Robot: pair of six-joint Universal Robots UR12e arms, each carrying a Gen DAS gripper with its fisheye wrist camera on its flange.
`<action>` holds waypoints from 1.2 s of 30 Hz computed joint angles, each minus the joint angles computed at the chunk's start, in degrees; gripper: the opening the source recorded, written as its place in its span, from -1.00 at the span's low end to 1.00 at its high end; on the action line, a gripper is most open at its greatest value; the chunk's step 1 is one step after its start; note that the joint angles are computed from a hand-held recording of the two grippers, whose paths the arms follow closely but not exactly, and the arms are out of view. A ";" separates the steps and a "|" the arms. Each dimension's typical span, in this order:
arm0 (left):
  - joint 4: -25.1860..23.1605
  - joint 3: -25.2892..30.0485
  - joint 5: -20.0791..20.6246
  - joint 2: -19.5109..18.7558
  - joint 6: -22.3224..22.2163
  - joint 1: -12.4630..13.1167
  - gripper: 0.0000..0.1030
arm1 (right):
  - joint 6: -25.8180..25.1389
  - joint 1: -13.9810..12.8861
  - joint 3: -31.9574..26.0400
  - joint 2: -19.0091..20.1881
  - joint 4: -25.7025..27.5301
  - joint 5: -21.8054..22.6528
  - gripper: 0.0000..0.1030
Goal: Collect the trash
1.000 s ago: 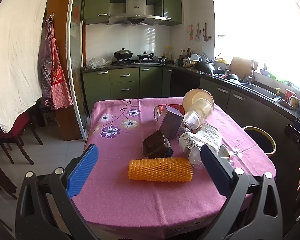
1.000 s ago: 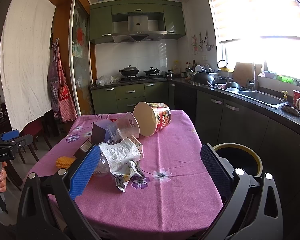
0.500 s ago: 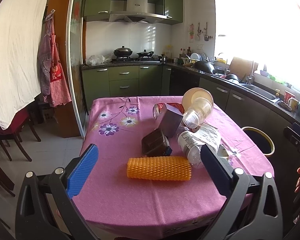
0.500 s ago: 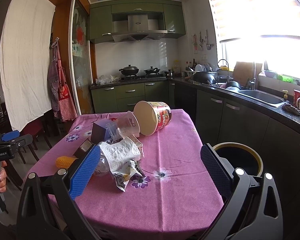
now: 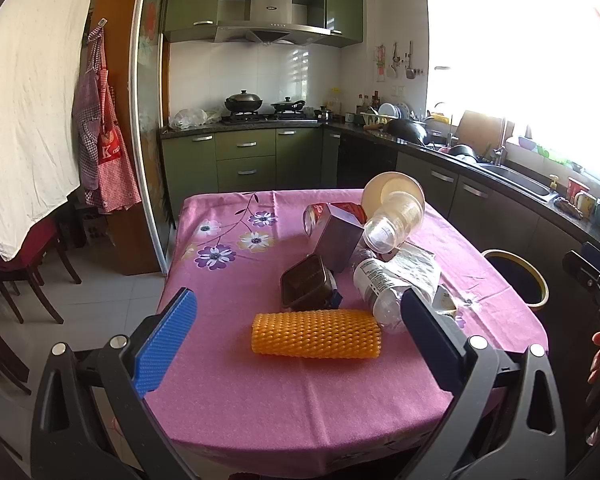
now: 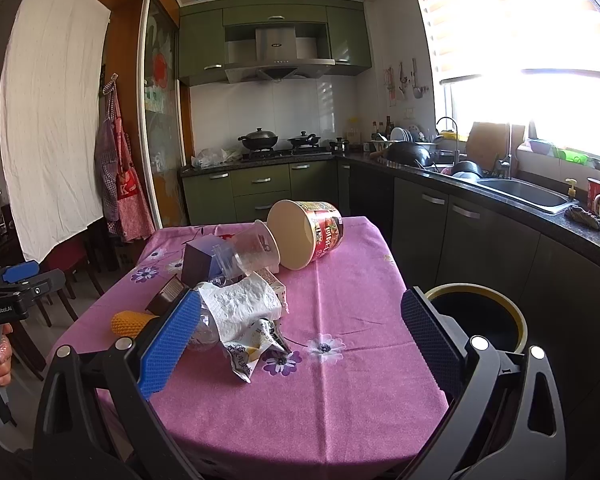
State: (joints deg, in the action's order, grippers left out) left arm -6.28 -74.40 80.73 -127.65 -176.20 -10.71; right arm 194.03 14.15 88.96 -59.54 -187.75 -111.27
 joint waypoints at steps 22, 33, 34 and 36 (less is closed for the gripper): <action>-0.32 0.03 -0.11 -0.04 -0.01 -0.07 0.89 | 0.40 -0.22 -0.12 0.27 0.78 0.34 0.92; -0.39 -0.16 -0.05 -0.03 0.17 -0.08 0.89 | 0.56 -0.21 -0.12 0.21 0.93 0.37 0.92; -0.40 -0.13 0.00 -0.05 0.19 -0.09 0.89 | 0.52 -0.21 -0.14 0.21 0.91 0.33 0.92; -0.45 -0.13 -0.01 -0.04 0.22 -0.08 0.89 | 0.56 -0.20 -0.15 0.22 0.94 0.27 0.92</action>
